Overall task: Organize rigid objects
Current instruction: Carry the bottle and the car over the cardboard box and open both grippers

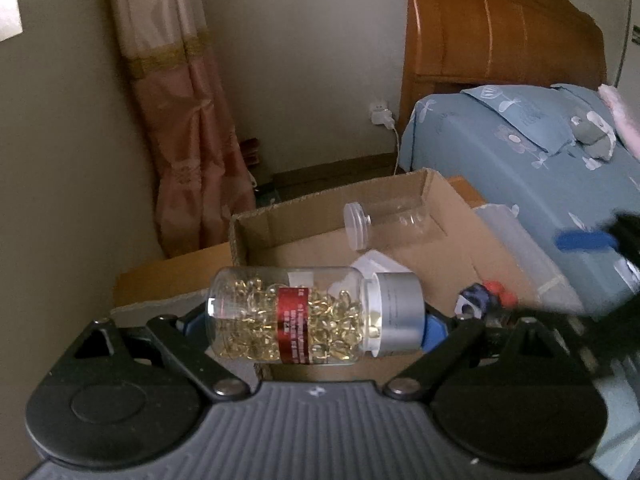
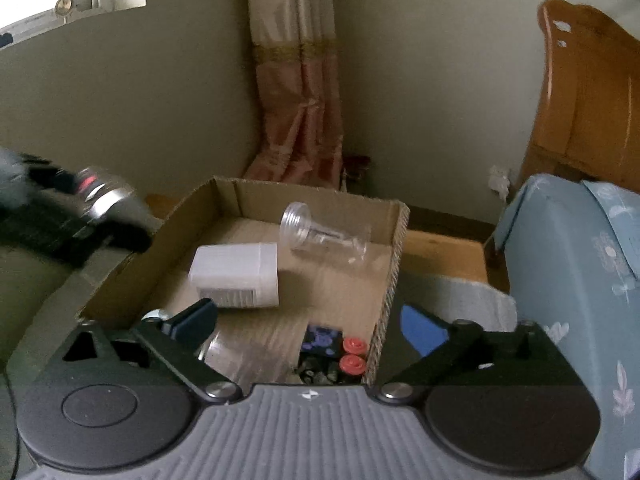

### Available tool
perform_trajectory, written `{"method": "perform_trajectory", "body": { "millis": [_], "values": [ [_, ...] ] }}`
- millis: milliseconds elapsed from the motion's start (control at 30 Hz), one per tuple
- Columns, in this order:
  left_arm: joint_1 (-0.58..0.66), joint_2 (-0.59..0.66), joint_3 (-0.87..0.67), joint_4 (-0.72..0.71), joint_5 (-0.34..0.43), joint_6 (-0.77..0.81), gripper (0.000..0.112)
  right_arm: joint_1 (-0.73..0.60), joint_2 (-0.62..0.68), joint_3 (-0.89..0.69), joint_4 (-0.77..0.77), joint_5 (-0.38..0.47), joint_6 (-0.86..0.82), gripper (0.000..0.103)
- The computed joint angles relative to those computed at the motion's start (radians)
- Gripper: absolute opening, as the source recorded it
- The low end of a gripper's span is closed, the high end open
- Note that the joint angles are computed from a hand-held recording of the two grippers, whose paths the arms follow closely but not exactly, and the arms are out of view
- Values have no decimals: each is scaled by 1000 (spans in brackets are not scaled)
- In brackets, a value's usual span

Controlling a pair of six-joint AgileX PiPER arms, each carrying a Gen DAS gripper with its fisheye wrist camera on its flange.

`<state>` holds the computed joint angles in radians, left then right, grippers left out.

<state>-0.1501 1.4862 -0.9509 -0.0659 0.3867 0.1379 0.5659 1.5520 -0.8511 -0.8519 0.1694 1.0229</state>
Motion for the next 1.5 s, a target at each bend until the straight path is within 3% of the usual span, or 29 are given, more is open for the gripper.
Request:
{"method": "perform_trajectory", "body": {
  "millis": [200, 300, 433, 833, 1133, 1500],
  "values": [
    [-29, 123, -131, 69, 36, -90, 94, 70, -112, 103, -71, 88, 171, 103],
    [-43, 184, -200, 85, 63, -119, 94, 146, -142, 132, -206, 198, 357, 103],
    [-59, 264, -286, 138, 100, -186, 94, 226, -164, 158, -212, 321, 446, 103],
    [-50, 421, -434, 221, 147, -333, 95, 314, -213, 202, -163, 420, 519, 103],
    [-47, 291, -304, 235, 96, -336, 96, 401, -239, 211, -160, 487, 552, 103],
    [-101, -51, 40, 332, 12, -421, 96, 619, -292, 263, -192, 590, 735, 103]
  ]
}}
